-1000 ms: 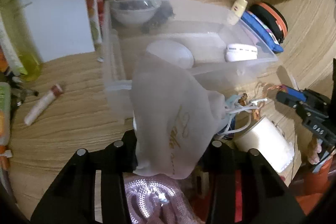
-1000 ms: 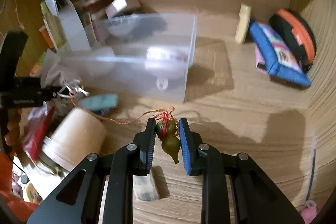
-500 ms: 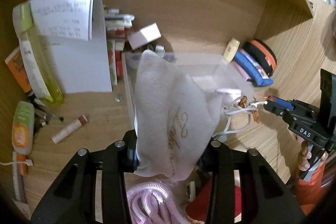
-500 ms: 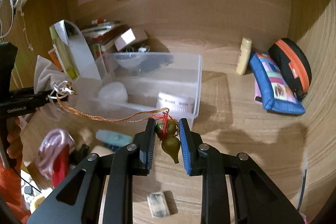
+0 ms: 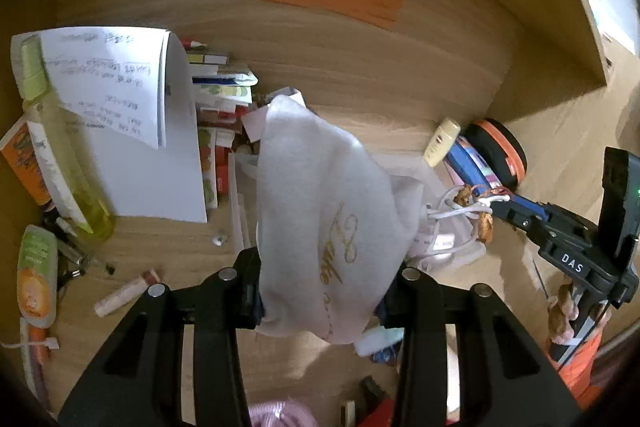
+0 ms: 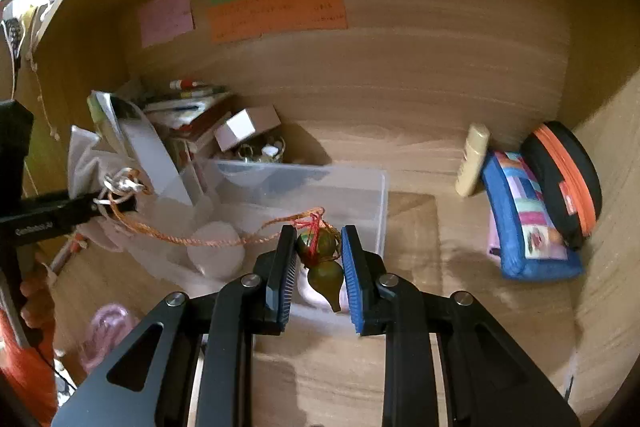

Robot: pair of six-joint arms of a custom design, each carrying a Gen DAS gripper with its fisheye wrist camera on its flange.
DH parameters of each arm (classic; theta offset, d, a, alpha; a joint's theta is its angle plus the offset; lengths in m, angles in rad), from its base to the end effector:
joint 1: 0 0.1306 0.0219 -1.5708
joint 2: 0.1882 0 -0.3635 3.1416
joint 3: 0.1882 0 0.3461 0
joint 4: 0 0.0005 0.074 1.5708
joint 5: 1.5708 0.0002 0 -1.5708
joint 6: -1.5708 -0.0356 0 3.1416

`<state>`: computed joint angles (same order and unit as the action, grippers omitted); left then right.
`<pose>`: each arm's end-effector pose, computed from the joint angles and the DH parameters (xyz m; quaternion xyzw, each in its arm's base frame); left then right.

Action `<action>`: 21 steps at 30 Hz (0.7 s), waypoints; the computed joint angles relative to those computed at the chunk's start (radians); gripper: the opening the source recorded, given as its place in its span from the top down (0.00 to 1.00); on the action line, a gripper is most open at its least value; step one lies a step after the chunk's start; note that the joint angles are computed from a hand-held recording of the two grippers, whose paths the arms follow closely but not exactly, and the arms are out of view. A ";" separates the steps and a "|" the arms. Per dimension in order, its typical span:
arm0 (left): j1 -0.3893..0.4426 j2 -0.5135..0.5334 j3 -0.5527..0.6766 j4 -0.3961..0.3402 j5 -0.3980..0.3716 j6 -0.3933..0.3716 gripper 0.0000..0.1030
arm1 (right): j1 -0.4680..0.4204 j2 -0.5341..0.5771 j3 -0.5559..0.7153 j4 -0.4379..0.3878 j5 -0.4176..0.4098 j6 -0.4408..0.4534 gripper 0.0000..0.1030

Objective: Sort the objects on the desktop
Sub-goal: 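Carry the gourd charm and white pouch into the clear box and release both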

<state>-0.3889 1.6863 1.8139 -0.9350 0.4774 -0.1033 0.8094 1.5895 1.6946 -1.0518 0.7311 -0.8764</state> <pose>0.4995 -0.2229 0.4451 0.3051 0.8531 -0.2687 0.3270 0.3621 0.3447 0.4410 0.1395 0.8846 -0.0123 0.4447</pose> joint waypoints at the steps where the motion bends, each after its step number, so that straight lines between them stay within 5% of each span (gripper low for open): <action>1: -0.002 0.010 0.014 -0.004 -0.001 0.007 0.62 | -0.006 0.003 0.007 0.004 -0.005 0.008 0.80; 13: -0.053 0.106 0.124 -0.015 -0.083 0.042 0.62 | -0.088 0.088 0.106 0.018 -0.074 0.082 0.80; 21: -0.089 0.242 0.256 -0.131 -0.175 -0.001 0.61 | -0.147 0.147 0.094 -0.022 -0.178 0.054 0.80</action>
<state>-0.4777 1.9279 2.0701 -1.0662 0.3020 -0.1041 0.6626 1.7364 1.7882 -1.0736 0.5534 -0.8222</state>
